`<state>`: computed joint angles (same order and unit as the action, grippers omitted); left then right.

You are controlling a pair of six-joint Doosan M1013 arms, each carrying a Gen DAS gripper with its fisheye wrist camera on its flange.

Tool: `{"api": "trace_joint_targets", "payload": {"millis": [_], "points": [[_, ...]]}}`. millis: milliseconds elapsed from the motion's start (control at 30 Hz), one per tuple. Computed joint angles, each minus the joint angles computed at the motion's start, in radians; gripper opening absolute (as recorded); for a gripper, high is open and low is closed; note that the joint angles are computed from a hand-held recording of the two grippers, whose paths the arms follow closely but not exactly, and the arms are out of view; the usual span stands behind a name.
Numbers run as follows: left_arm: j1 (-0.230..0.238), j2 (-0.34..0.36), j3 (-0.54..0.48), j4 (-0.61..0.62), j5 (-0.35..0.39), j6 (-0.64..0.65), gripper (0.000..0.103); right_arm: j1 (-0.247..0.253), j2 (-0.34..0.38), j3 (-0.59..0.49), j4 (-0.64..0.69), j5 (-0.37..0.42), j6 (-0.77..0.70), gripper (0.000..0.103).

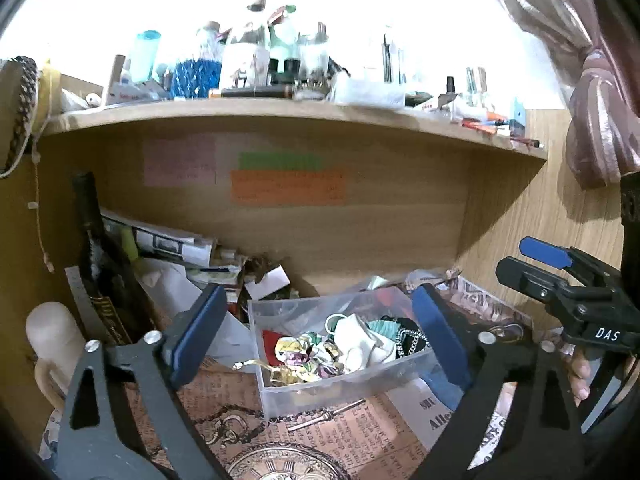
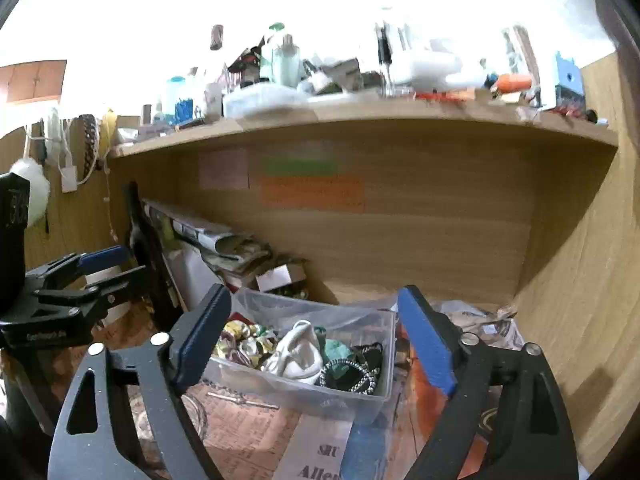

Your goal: Organize soft objects

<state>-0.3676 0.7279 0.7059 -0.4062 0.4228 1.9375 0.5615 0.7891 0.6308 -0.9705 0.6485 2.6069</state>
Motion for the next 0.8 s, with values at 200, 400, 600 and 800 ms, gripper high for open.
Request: {"api": "trace_joint_targets", "payload": {"millis": [200,400,600,800], "points": [[-0.003,-0.026,0.049,-0.021,-0.032,0.026,0.103,0.01,-0.019,0.041,-0.1,-0.005,0.109,0.103],[-0.002,-0.033,0.062,-0.036,-0.035,0.029,0.103,0.012,-0.029,0.059,-0.111,-0.008,0.136,0.103],[0.0,-0.029,0.057,-0.036,-0.031,0.03,0.103,0.012,-0.029,0.062,-0.107,-0.01,0.143,0.103],[0.003,-0.027,0.053,-0.049,-0.026,0.043,0.103,0.01,-0.032,0.067,-0.1,-0.019,0.147,0.103]]}}
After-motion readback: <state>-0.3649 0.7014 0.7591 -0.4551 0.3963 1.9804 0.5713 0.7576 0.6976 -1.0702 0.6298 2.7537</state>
